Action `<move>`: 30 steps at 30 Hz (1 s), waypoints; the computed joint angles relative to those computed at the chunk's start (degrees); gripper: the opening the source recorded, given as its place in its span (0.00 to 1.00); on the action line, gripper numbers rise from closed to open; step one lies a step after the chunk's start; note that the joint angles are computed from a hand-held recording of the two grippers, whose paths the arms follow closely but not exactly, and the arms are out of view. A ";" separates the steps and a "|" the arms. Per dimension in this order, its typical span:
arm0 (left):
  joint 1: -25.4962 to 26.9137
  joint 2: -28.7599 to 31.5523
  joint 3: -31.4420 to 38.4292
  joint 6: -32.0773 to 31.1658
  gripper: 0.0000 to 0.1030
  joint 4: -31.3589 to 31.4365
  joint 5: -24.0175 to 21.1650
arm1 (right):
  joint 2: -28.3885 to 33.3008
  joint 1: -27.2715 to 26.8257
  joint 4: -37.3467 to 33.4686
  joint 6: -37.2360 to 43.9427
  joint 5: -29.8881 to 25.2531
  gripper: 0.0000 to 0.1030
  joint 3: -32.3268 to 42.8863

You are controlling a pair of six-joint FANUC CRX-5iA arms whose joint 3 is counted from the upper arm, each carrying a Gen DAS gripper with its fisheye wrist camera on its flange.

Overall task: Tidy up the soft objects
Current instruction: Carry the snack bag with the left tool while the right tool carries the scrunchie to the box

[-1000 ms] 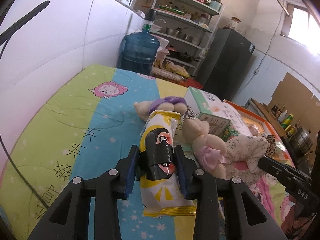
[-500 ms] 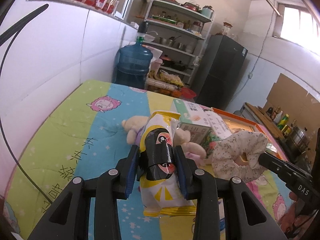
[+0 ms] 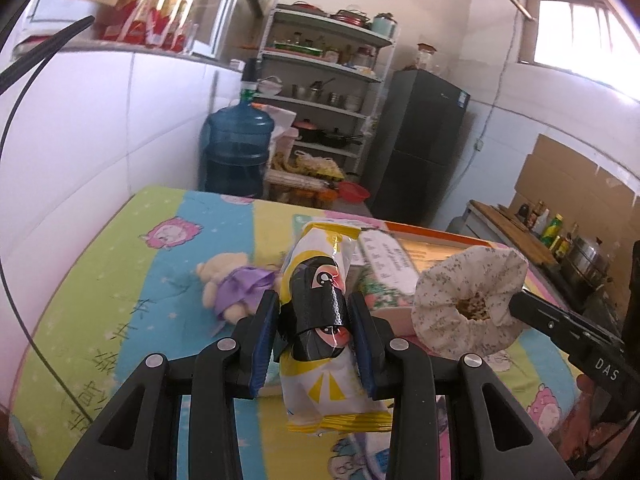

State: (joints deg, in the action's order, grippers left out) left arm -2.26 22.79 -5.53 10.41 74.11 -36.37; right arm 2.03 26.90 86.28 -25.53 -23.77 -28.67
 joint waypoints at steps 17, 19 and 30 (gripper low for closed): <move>-5.37 -0.14 1.70 0.04 0.35 -2.55 -1.88 | -6.64 -4.62 5.74 -6.71 -1.63 0.12 -6.08; -6.08 0.07 2.19 0.28 0.35 -3.03 -2.04 | -7.25 -5.25 6.21 -7.35 -1.71 0.12 -6.62; -9.70 1.57 5.08 2.39 0.35 -6.16 -2.49 | -10.10 -10.26 9.41 -10.91 -0.36 0.12 -9.46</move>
